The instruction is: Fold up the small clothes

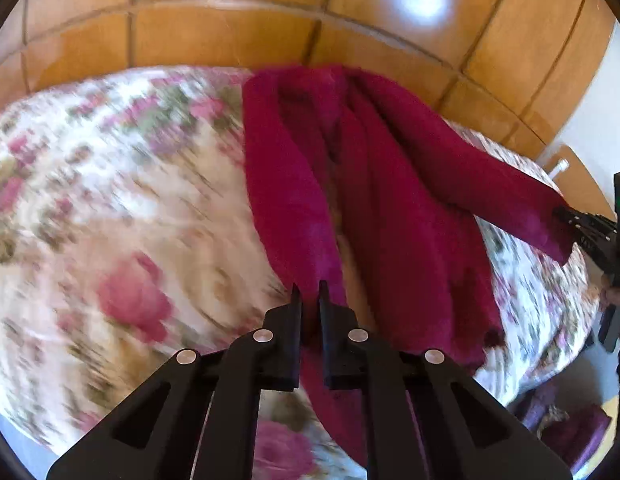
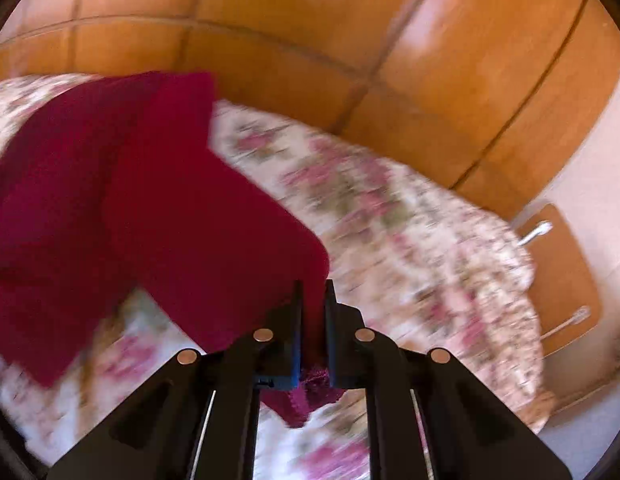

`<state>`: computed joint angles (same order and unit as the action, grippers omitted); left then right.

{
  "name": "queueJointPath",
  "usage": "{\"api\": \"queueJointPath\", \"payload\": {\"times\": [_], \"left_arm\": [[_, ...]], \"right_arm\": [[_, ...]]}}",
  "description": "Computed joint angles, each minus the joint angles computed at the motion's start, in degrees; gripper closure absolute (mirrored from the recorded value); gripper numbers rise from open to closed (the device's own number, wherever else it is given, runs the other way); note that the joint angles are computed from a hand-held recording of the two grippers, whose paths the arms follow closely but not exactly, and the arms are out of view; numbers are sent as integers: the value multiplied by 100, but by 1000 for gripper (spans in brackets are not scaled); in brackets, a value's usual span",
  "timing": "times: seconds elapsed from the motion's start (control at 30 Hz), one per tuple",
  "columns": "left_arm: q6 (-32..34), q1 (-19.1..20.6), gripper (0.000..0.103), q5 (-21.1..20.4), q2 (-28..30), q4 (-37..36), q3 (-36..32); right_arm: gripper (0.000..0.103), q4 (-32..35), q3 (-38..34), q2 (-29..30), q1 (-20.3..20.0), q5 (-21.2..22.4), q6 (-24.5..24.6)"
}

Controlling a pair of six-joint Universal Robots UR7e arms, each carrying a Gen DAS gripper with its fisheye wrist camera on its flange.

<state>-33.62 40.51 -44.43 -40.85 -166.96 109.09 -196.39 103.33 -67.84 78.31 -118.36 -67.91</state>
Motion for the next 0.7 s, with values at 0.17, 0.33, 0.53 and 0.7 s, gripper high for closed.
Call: {"api": "queueJointPath", "payload": {"times": [0.17,0.33,0.53,0.7], "left_arm": [[-275,185,97,1142,-578,506,21],[-891,740,95,2231,-972,1787,-566],[-1077,823,46,2906,-1002,1801,-755],[-207,697,44,1934,-841,504,-315]], "right_arm": [[95,-214,-1803,1017,-16,-693,15],[63,198,-3292,1807,28,-1297,313],[28,967,-2567,1394,88,-791,1219],[30,3505,-833,-28,-113,911,2763]]}}
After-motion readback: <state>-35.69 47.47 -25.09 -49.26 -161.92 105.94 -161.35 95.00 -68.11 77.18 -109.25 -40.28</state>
